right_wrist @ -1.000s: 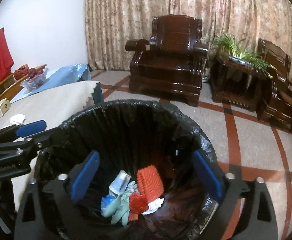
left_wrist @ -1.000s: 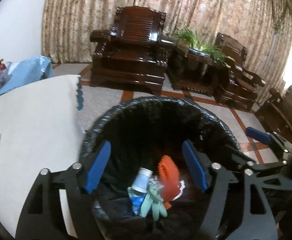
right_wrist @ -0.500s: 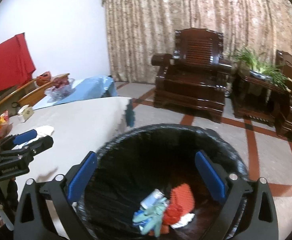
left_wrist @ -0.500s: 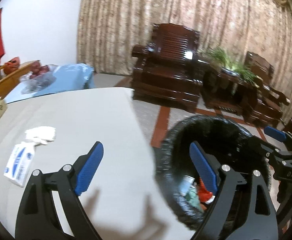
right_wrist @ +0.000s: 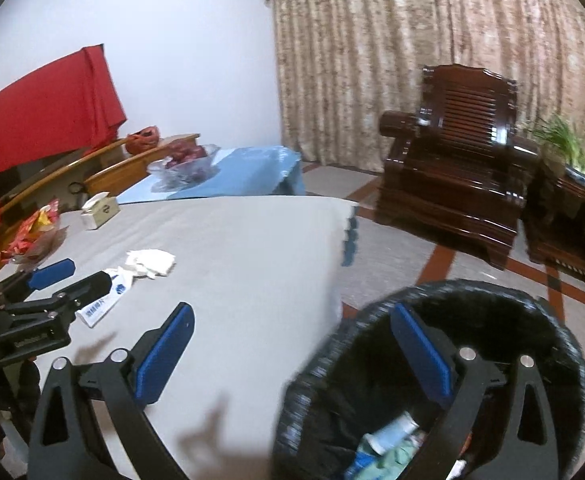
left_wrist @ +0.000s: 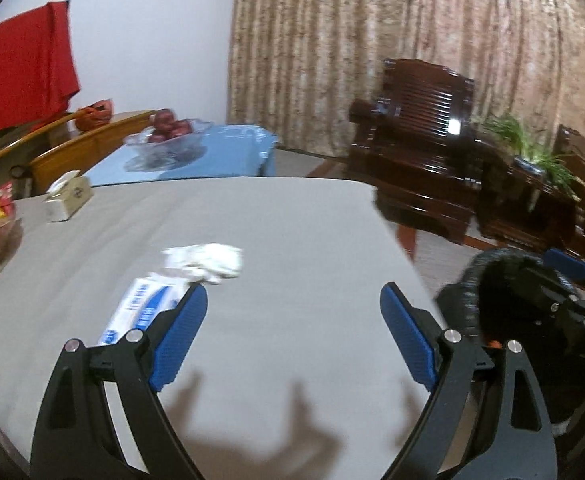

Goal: Collect trash
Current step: 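Move back to the table and grasp the white alcohol-pad box with the left gripper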

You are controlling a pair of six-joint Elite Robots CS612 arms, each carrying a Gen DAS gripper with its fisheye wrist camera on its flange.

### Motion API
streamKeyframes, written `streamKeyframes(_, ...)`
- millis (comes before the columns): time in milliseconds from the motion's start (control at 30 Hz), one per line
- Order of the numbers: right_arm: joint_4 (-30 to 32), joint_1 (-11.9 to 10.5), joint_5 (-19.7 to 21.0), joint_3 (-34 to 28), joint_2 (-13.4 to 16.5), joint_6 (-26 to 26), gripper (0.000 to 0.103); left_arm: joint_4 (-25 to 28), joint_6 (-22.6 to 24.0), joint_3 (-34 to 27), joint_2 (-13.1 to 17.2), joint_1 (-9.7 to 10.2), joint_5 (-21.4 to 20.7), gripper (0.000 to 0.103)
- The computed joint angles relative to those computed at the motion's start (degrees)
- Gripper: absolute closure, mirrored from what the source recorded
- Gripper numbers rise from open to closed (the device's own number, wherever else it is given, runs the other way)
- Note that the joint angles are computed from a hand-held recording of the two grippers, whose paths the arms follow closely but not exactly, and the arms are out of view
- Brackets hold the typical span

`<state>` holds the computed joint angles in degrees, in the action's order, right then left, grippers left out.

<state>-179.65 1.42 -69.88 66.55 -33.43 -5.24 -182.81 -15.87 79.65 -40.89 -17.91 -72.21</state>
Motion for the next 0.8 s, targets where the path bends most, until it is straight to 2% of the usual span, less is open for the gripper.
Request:
streamKeyframes(333,4.1,2.6,0.9,-6.5,4.0,-0.9,0.006,3.6,-3.7,0.1,0.9,3.94,4.5,0.017)
streamKeyframes(533,7.3,4.0,0.7,-10.2,6.2,-1.7,0.006,6.8,-6.4,-0.8,2.2,5.59,3.7,0.017)
streamKeyframes(800,10.4,5.3,0.2,-14.8,8.7,-2.3,0.006,11.0,-7.5,-3.0,3.9,6.72,1.5,0.017)
